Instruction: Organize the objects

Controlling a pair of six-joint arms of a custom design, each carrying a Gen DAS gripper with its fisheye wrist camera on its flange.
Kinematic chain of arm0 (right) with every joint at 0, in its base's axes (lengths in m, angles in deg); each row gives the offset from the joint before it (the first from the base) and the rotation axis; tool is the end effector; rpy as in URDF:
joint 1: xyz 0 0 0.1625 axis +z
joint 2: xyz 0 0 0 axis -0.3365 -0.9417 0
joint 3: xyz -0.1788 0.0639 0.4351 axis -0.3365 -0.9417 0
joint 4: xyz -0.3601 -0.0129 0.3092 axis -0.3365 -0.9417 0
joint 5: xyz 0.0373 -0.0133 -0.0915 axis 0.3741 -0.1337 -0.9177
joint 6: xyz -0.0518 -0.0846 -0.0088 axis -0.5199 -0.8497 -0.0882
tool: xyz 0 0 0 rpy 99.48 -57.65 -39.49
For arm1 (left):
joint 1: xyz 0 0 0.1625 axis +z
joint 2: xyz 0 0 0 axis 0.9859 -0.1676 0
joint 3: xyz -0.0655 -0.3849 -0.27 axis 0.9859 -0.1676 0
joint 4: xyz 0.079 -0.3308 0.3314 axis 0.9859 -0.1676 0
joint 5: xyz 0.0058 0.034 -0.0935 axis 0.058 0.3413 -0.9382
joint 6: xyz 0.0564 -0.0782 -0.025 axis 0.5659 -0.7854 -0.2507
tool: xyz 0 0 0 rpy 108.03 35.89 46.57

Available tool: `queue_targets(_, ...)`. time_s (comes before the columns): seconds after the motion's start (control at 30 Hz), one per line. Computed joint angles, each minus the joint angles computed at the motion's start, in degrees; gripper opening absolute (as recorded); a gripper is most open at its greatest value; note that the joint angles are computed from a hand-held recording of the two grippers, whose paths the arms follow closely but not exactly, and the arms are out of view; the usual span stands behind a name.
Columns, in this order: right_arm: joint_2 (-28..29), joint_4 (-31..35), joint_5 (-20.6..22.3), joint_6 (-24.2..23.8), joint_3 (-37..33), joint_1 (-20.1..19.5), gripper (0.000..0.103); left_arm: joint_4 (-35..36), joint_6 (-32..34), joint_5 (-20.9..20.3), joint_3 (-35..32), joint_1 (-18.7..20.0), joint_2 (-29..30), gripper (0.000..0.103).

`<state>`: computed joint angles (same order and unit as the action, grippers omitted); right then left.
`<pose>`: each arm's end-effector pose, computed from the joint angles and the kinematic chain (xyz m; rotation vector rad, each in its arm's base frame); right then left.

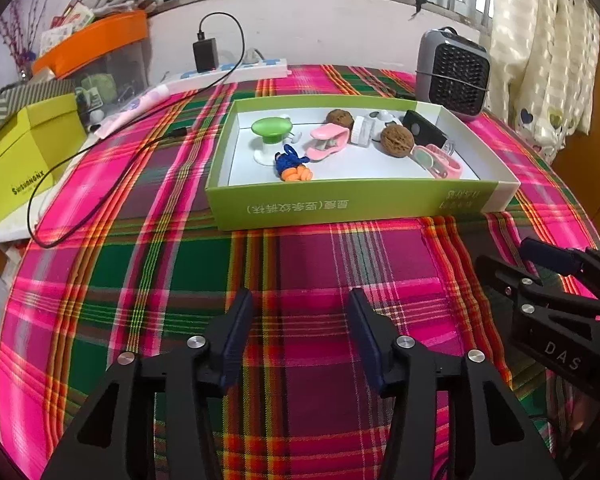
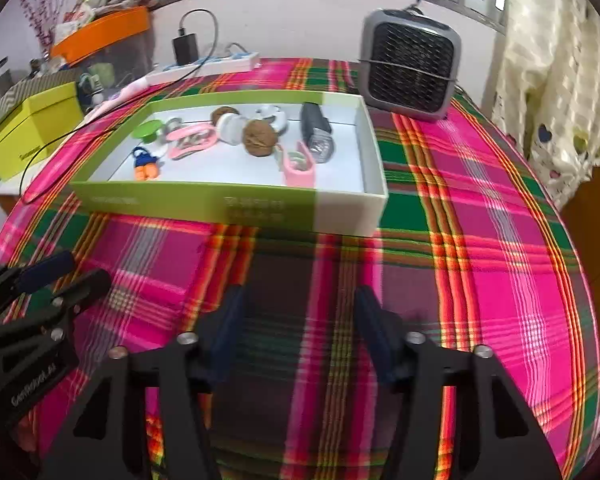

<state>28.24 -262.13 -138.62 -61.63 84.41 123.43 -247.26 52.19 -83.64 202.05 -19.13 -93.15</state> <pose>0.2294 -0.6210 0.0214 0.5831 -2.3153 0.6834 -0.0913 -0.6078 0.1576 0.2992 2.2317 -0.8121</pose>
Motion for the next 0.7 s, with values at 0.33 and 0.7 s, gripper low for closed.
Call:
queue_targets(0.33,0.3,0.2,-0.5,-0.5,-0.3,0.2,0.062,0.9,-0.7,-0.2,-0.7,-0.1,0.6,0.059)
queue_targets(0.7,0.2,0.3,-0.5,-0.5,-0.4,0.1,0.063,1.0,-0.8,-0.1,-0.8,-0.1,0.7,0.061)
